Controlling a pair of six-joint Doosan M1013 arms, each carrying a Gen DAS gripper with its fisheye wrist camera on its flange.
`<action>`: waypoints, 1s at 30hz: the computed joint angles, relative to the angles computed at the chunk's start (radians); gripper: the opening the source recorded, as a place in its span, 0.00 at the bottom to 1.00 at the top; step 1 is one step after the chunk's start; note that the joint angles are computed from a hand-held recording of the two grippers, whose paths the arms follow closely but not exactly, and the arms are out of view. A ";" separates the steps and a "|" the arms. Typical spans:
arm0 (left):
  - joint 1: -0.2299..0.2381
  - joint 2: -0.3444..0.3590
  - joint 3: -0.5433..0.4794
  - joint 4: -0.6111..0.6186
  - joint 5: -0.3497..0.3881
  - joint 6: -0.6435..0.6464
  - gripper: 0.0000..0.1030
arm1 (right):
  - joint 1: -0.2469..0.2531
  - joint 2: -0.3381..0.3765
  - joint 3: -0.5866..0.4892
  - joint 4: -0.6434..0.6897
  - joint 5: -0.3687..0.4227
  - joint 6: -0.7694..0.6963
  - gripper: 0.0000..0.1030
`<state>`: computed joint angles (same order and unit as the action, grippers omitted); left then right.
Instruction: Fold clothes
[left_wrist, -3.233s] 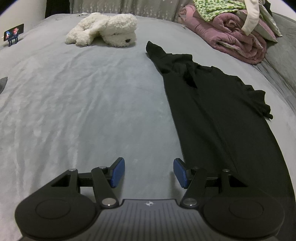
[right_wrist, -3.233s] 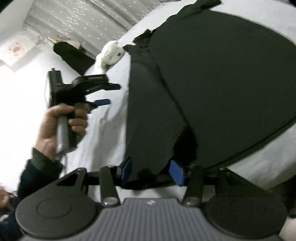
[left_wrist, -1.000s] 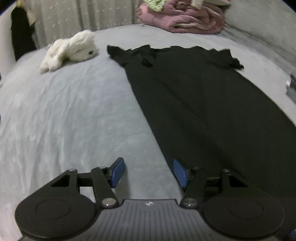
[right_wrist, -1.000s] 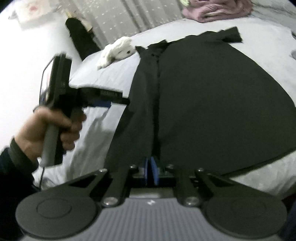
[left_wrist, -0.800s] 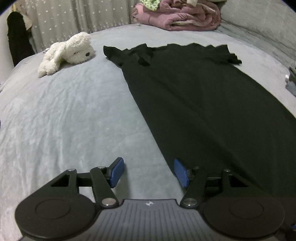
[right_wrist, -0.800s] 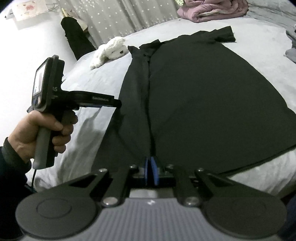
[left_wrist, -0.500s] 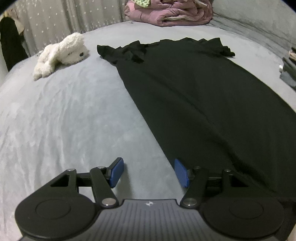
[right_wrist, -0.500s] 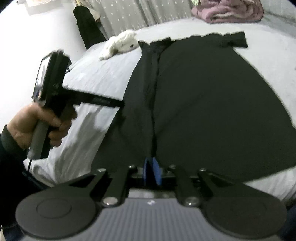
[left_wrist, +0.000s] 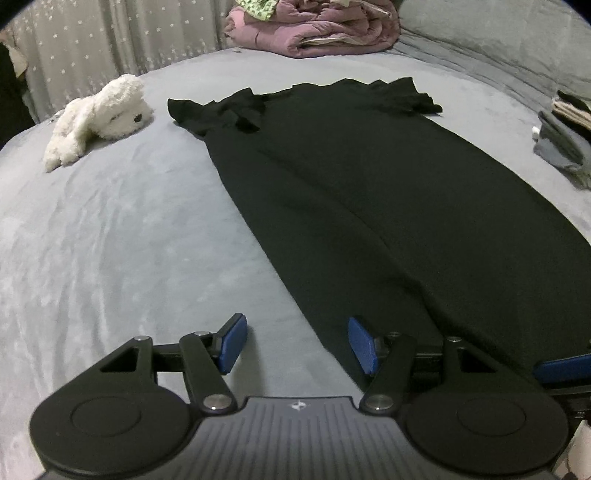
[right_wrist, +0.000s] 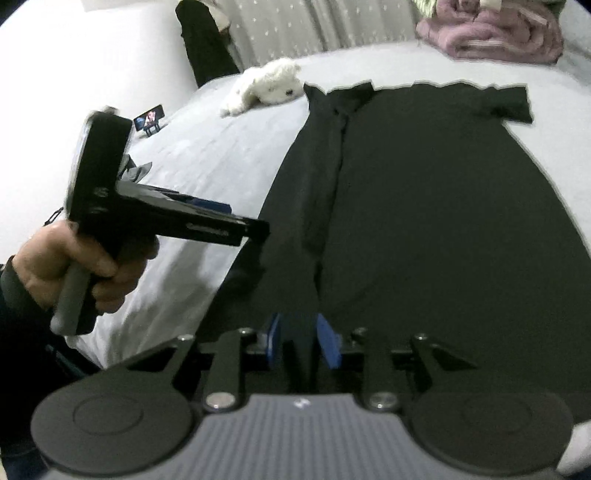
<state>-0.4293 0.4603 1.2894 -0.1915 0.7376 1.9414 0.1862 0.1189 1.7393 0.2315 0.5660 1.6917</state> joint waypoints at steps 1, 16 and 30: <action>-0.001 -0.001 0.003 0.001 -0.001 0.012 0.58 | 0.005 0.010 -0.011 -0.031 0.032 0.012 0.20; 0.023 0.016 -0.041 -0.071 0.024 -0.011 0.58 | -0.029 0.018 -0.064 -0.049 0.017 -0.081 0.20; 0.046 0.078 -0.146 -0.097 0.043 -0.120 0.58 | -0.126 0.344 -0.524 0.021 0.182 -0.056 0.48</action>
